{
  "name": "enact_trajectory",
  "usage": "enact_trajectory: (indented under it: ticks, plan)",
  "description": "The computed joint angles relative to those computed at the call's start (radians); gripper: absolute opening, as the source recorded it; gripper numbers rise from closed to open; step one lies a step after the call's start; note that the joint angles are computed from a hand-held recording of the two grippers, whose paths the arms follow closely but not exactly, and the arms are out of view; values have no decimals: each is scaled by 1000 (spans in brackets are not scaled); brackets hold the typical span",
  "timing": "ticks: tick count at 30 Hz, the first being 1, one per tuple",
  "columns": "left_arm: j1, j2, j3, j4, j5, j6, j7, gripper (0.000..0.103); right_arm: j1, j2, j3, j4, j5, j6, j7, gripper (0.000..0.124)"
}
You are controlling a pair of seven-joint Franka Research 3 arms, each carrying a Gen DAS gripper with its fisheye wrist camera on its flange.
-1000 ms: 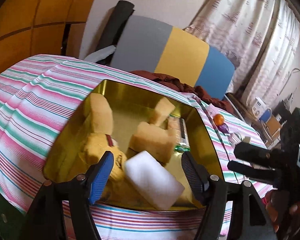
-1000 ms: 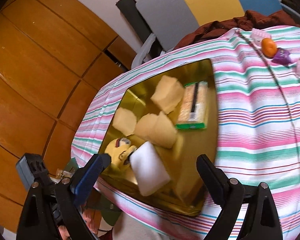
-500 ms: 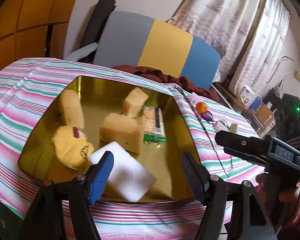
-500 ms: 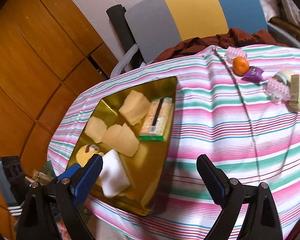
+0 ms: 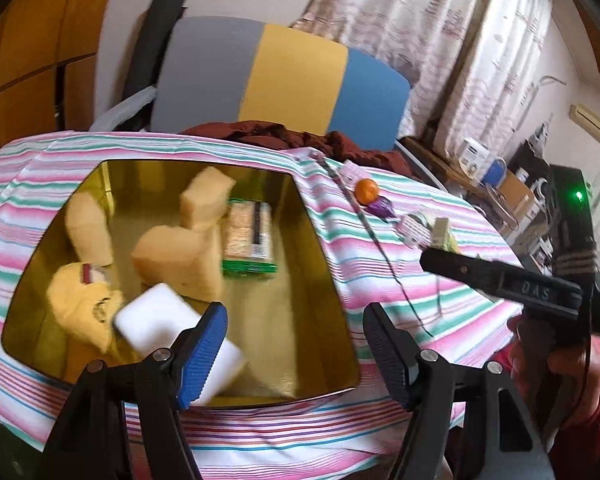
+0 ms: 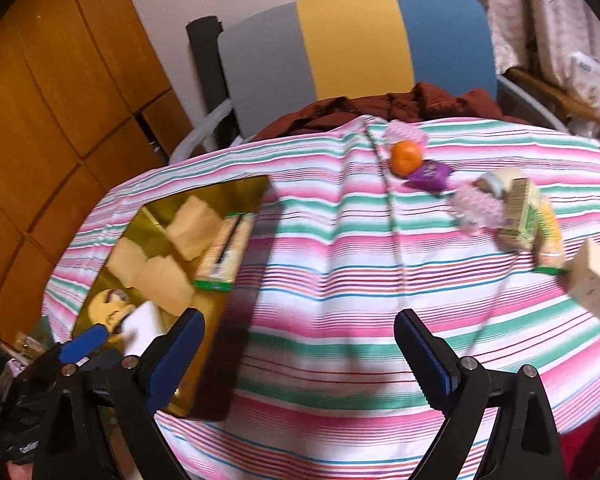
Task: Organize objects
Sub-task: 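Withdraw both grippers from the tray toward the items on the cloth, then grasp the brown card box with the right gripper and lift it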
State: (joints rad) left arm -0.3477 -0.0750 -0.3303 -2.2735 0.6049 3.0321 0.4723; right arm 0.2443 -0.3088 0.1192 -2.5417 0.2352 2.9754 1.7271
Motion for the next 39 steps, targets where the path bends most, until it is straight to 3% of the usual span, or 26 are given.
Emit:
enact_trajectory:
  ticks: [12, 18, 22, 24, 25, 29, 32, 34, 36, 39]
  plan:
    - [-107, 136, -18, 154, -190, -73, 273, 71, -156, -82, -20, -63, -84, -58, 30, 98]
    - [-137, 214, -40, 252, -280, -109, 410, 71, -162, -91, -84, -67, -39, -83, -14, 98]
    - [-161, 240, -39, 289, -293, -133, 451, 71, -318, -82, -40, -43, -139, -70, 57, 103]
    - [-169, 249, -41, 298, -305, -143, 467, 71, -430, -61, 5, -12, -246, -82, 123, 103]
    - [-170, 252, -43, 299, -314, -149, 477, 71, -451, -45, -7, 3, -288, -78, 137, 103]
    - [-176, 268, -45, 311, -343, -171, 493, 71, -343, 40, -193, 76, -148, -110, -102, 103]
    - [-182, 279, -44, 325, -353, -186, 502, 71, -362, 95, -215, 123, -124, -152, -147, 103]
    - [-192, 285, -36, 335, -338, -198, 495, 71, -311, 126, -279, 148, 48, -169, -273, 103]
    - [-193, 290, -38, 343, -339, -203, 503, 71, -296, 153, -300, 167, 178, -176, -352, 103]
    - [-202, 300, -32, 358, -326, -220, 498, 71, -348, 192, -261, 188, 100, -202, -275, 103]
